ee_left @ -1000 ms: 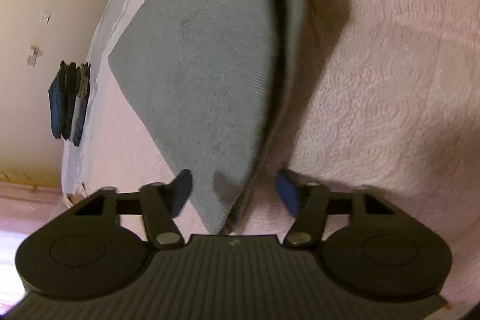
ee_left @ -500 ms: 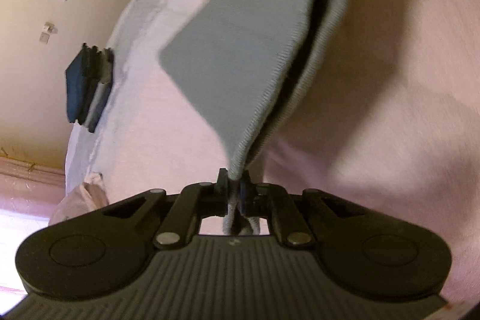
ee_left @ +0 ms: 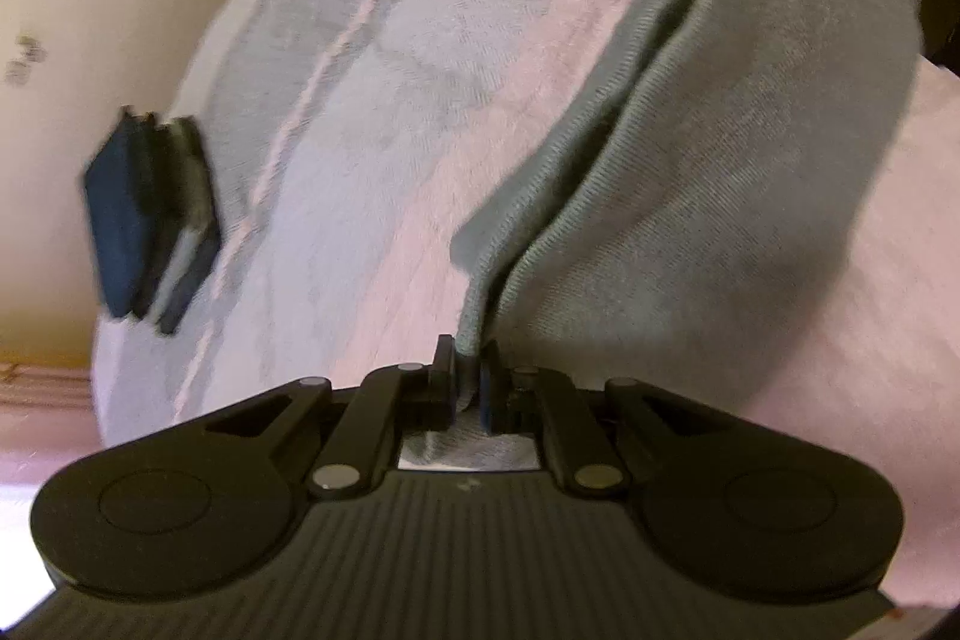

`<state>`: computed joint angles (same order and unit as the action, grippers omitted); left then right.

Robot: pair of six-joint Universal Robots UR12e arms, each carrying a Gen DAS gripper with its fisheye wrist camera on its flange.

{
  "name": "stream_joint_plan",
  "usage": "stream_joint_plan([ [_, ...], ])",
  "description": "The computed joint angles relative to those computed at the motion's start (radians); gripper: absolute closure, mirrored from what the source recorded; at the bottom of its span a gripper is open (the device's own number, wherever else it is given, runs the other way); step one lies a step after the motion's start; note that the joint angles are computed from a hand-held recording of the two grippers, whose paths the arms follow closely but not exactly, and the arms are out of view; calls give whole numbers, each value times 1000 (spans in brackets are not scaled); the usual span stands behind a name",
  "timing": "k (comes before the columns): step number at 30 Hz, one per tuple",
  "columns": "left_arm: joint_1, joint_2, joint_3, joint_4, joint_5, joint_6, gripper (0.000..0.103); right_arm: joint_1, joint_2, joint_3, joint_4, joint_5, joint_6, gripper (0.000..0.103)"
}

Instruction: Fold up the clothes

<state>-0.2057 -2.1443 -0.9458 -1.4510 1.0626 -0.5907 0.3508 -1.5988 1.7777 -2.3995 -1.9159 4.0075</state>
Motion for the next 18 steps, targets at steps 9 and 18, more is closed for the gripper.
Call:
stream_joint_plan([
  [9,-137,-63,-55,129,281,-112,97,-221,-101,280,-260,353,248,95],
  [18,-152,-153,120,-20,282,-305,81,-258,-124,329,-302,406,354,93],
])
